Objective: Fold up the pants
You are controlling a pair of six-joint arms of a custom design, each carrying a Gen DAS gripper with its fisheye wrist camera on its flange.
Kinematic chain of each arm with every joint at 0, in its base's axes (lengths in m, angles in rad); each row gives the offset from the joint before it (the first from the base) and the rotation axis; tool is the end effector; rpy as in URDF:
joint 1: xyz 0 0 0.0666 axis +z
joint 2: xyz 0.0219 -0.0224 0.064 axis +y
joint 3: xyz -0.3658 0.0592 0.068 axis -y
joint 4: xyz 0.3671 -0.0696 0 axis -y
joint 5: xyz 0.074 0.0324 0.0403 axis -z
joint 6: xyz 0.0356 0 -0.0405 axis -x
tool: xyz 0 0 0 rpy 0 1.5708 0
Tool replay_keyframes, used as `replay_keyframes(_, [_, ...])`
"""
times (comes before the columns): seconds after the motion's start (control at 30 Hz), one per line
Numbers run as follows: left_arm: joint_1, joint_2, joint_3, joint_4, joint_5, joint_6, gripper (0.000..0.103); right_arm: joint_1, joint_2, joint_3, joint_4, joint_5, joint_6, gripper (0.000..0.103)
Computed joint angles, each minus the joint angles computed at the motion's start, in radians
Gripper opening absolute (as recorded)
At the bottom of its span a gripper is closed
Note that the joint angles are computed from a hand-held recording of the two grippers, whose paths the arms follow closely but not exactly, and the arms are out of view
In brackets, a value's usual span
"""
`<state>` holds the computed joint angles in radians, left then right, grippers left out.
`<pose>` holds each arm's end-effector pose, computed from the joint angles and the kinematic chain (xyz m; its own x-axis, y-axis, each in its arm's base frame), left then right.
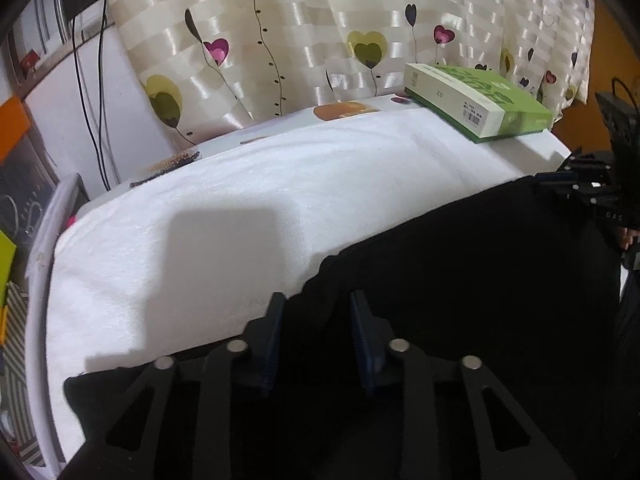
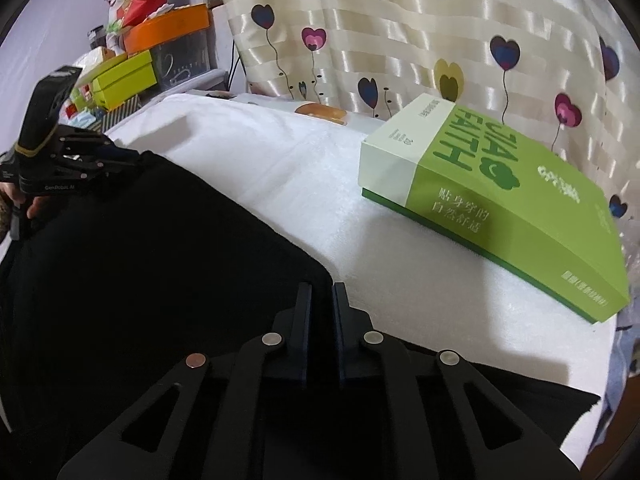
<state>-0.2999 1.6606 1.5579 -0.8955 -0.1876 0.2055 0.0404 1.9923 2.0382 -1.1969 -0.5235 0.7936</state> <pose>0.5239 -0.1555 0.3595 -0.8256 0.0455 -0.5624 0.0258 0.9987 0.0429 0.6416 0.0433 0.3576 -0.4698 -0.6369 -0.6113 -0.8178 0.5748 0.0296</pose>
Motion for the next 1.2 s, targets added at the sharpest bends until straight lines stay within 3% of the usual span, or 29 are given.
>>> replay_keyframes(0.13, [-0.025,0.003,0.004,-0.004,-0.07,-0.014,0.026,-0.002,-0.019,-0.025,0.03,-0.001,-0.009,0.009])
replay_keyframes(0.3, [-0.017,-0.014,-0.008,0.01,-0.064,0.0,0.022,-0.004,-0.047,-0.058,0.066,-0.007,-0.031,0.009])
replay_keyframes(0.47, [-0.032,-0.034,-0.024,0.02,-0.115,0.024,0.016,-0.008,-0.088,-0.109,0.105,-0.013,-0.043,0.008])
replay_keyframes(1.2, [-0.092,-0.154,-0.105,0.021,-0.201,0.076,0.014,-0.038,-0.256,-0.276,0.185,-0.056,-0.051,0.008])
